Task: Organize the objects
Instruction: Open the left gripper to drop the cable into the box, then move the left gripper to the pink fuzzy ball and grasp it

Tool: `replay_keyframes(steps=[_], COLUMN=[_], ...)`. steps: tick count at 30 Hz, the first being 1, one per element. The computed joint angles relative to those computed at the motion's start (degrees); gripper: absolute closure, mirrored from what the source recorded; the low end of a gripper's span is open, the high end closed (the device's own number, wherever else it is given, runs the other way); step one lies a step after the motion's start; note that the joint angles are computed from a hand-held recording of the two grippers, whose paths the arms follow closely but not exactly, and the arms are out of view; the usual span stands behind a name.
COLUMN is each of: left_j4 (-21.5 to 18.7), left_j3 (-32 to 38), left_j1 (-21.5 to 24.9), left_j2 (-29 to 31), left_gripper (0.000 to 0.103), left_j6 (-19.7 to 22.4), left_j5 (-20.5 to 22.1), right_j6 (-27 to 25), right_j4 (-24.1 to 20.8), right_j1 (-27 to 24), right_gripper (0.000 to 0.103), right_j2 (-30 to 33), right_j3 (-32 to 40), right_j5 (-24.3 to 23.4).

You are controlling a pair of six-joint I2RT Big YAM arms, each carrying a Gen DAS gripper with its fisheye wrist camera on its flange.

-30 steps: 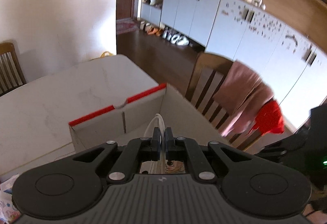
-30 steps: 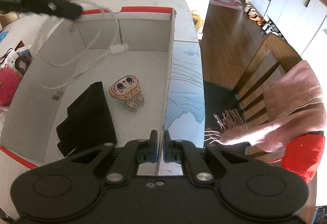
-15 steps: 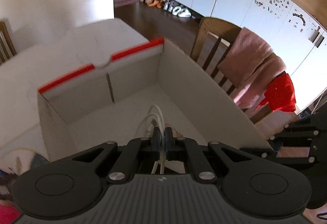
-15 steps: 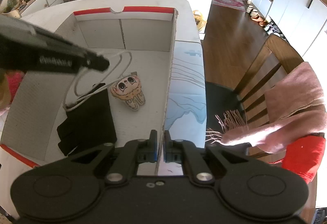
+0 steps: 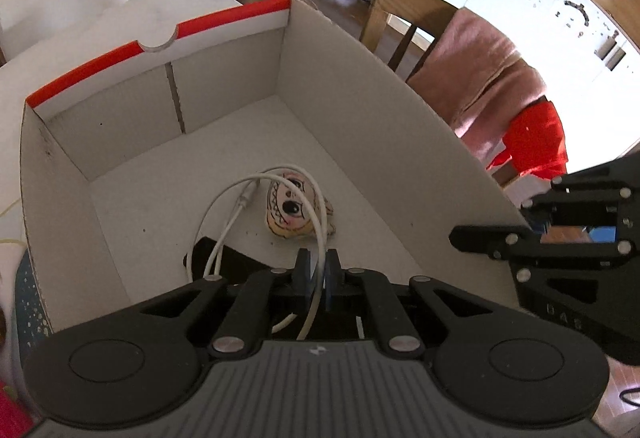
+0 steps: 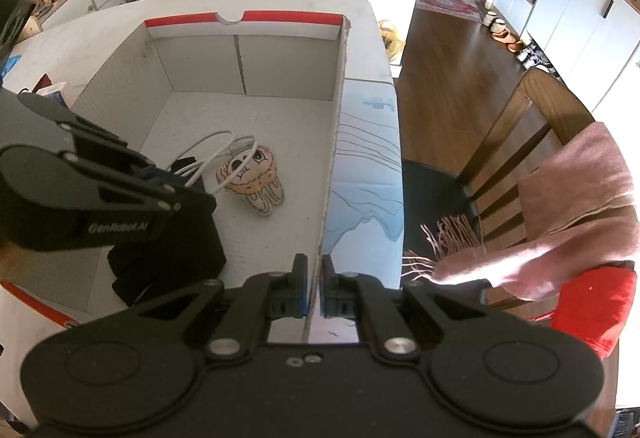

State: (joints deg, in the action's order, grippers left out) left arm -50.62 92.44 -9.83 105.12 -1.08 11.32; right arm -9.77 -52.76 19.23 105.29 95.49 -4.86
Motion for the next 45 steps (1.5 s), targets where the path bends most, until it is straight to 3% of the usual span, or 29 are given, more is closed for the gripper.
replay_keyframes(steps=[17,20,22,24,30,38,40,44,45], left_j4=[4.8,5.96,6.6,7.87,9.64,11.15,11.05,10.84,10.81], left_j3=[-8.22,-9.73,-10.84,-12.37,-16.26,-22.04,-23.15,-24.51,-24.76], left_j1=[0.91,1.15,1.44,1.99,4.6,10.65,12.52,16.03,16.81], left_j2=[-8.83,-11.14,-12.84,-14.94,-20.62,-27.5,-28.61,-29.04,-28.84], left_gripper=[0.091,0.077,0.058,0.048,0.035,0.024,0.018,0.015,0.008], left_j6=[-0.49,-0.88,-1.03,-1.36,-2.58,-5.48,-6.14,-6.13,-5.95], left_j5=[-0.13,-0.54,-0.69,-0.37,-0.48,-2.95,-3.89,-6.6,-6.66], right_j6=[-0.9,-1.03,-1.11,-1.18,-1.25,-1.41,-1.41,-1.47,-1.45], right_j4=[-0.56,-0.7,-0.79,-0.8,-1.26,-1.99,-2.11,-2.17,-2.17], right_j1=[0.19,0.22,0.33,0.34,0.36,0.42,0.45,0.47,0.48], right_gripper=[0.099,0.099,0.099,0.099,0.099,0.099,0.099,0.099,0.099], right_j2=[0.1,0.11,0.09,0.01,0.12,0.42,0.49,0.53,0.55], right_j3=[0.19,0.25,0.29,0.21,0.46,0.93,1.07,1.12,1.13], right_j5=[0.91,1.01,1.23,1.24,1.34,1.51,1.57,1.7,1.71])
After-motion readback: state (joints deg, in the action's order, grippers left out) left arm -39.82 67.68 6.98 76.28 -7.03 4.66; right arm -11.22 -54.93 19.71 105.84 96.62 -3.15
